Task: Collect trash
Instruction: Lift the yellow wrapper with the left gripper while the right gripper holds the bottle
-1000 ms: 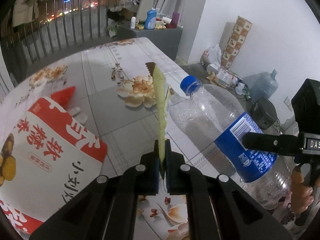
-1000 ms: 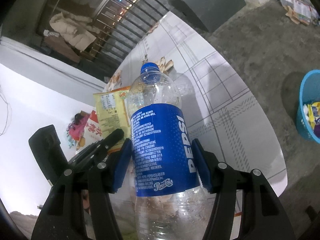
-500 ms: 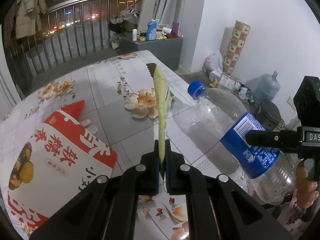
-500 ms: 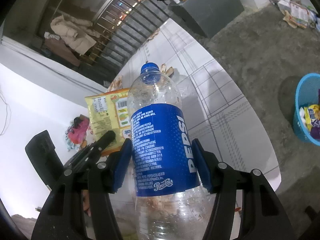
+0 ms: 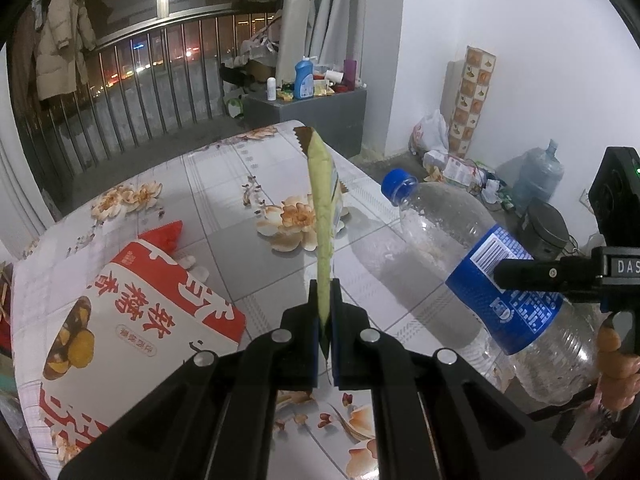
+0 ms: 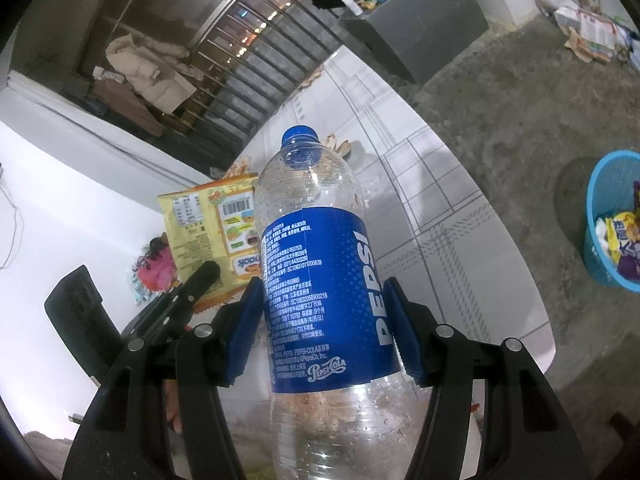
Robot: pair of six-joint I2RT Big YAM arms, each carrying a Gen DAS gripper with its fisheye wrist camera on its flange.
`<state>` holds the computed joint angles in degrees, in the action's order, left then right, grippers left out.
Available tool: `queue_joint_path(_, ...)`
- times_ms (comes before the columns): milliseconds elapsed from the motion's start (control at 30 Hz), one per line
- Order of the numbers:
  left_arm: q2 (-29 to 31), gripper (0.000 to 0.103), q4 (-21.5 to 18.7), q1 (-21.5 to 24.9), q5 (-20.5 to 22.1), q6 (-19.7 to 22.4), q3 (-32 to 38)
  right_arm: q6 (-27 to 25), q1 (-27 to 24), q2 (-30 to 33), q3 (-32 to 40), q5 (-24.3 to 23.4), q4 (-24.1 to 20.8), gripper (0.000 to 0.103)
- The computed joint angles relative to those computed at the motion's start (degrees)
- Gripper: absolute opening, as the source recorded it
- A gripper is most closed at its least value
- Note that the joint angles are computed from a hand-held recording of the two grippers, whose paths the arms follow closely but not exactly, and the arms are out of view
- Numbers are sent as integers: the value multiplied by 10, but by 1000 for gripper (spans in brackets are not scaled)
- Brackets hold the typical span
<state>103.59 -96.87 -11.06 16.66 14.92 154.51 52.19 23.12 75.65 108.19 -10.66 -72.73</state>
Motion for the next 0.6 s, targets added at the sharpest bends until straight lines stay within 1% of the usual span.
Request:
queue_joint_path(200,-16,4,24,0,-3,7,-26,4,0,-9,-7,4,7,57)
queue_joint_path(367,-23,4,36,-4,-4,13,-37,7,-4,-19,-15,9,14,57)
queue_joint_path(500,-19,4,35,-12,-5,18,-27,13,-9,-32,-27,14,22,57)
queue_joint_path(600,-3,4,25,-20,-5,25,1,19,-16,-45,-40,19,27,57)
